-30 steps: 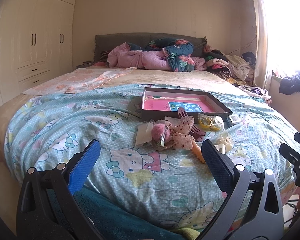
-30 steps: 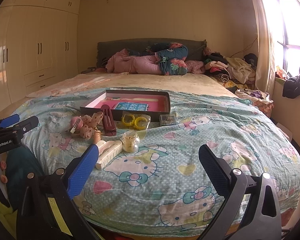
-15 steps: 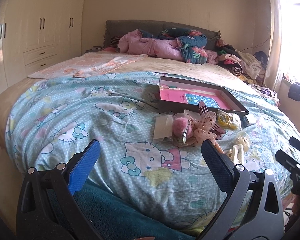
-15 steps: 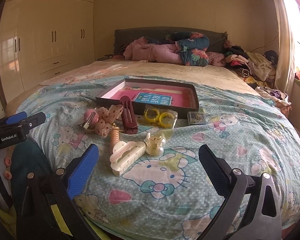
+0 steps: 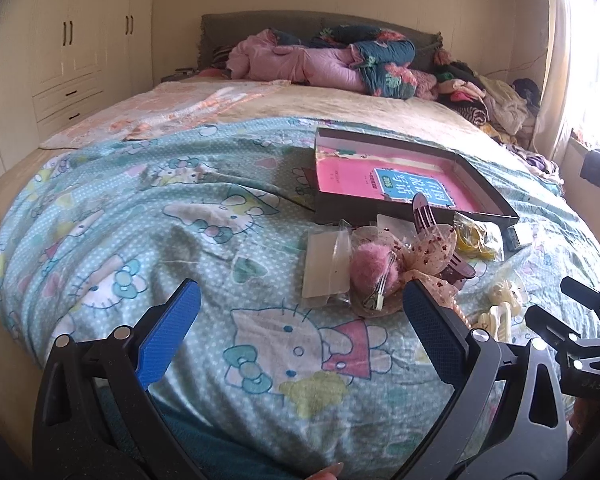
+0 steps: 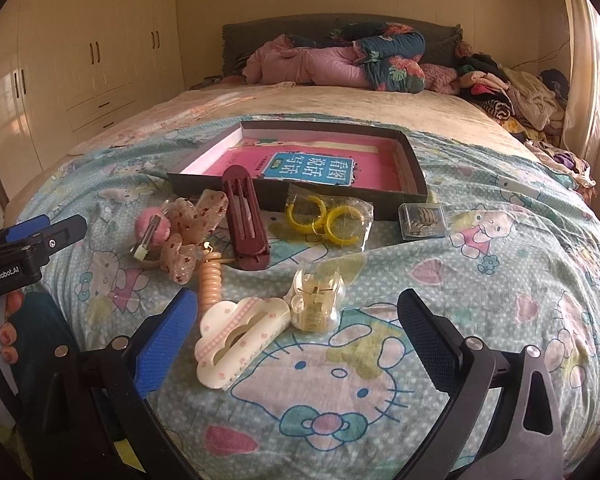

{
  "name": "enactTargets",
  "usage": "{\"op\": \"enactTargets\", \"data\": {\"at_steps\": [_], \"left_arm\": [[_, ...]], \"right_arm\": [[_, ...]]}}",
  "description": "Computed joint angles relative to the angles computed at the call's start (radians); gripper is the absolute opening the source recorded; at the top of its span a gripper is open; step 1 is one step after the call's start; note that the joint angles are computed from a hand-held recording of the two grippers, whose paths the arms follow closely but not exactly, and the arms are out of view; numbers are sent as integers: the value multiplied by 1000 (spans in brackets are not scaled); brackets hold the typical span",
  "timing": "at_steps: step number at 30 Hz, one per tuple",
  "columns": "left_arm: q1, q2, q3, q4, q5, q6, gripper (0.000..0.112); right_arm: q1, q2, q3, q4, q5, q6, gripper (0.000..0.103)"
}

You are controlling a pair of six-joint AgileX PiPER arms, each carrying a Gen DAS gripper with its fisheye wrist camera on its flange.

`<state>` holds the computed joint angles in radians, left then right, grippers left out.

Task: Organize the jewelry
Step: 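Grasp the clear plastic claw clip with the right tool while the left grasps the pink pom-pom clip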

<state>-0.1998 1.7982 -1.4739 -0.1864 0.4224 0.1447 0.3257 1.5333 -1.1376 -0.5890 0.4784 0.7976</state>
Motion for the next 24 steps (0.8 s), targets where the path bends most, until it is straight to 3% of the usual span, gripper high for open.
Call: {"op": "enactTargets", "data": {"at_steps": [7,9,11,17,21,24], "left_arm": [[-40,122,-169,50,101,5,93],[-43,153,-210,27,133,40,91],[-35,185,-259,-29,173,98,79],[-34,287,-419,-82,300,155,60],[-44,305,-443,-114,325,209,48],[-51,327,-473,-120,346,224,39]], "right_arm": [[-69,68,-60,138,11,-150,96],[-85,84,-73,169,13,-184,91],[-97,110,-100,207,29,-228,86],[-143,173,-161,386,53,-378,72],[-148,200,-192,452,67,-437,55],[-154,214,-212,481,81,-452,48]]}}
